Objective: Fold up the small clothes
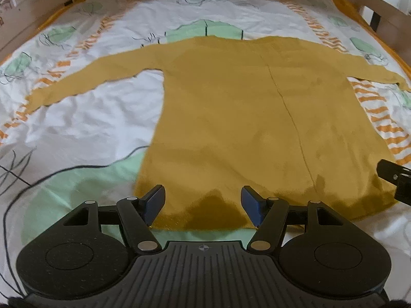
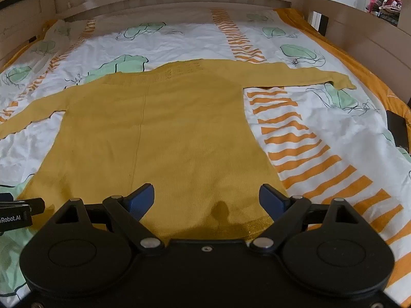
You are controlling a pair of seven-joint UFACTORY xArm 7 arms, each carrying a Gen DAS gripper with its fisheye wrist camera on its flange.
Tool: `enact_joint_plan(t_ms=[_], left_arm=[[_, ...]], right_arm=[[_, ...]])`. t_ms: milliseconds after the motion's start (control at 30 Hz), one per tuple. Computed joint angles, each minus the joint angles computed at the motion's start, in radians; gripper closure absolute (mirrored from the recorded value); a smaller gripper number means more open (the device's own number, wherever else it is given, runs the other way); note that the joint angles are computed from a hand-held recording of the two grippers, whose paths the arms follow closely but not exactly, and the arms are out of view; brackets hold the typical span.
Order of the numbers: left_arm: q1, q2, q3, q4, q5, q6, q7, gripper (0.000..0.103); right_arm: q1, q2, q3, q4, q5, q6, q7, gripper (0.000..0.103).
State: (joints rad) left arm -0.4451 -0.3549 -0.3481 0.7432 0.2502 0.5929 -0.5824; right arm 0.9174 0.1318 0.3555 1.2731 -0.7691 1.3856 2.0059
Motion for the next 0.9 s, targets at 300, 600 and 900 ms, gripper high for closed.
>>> enact_joint_plan(t_ms=[300, 600, 900], left_arm=[[-0.011, 0.021, 0.01, 0.023, -0.042, 0.028, 0.015, 0.039], [-0.027, 0.035, 0.03, 0.027, -0.089, 0.029, 0.05, 0.039], [-0.03, 0.041, 0.034, 0.03, -0.107, 0.037, 0.066, 0.039]], right_arm=[[-0.006, -0.001, -0.001, -0.006, 0.005, -0.017, -0.007, 0.014], [-0.006, 0.006, -0.004, 0.002, 0.002, -0.025, -0.02, 0.014], [-0.005, 0.014, -0.011, 0.01, -0.001, -0.036, -0.029, 0.014]])
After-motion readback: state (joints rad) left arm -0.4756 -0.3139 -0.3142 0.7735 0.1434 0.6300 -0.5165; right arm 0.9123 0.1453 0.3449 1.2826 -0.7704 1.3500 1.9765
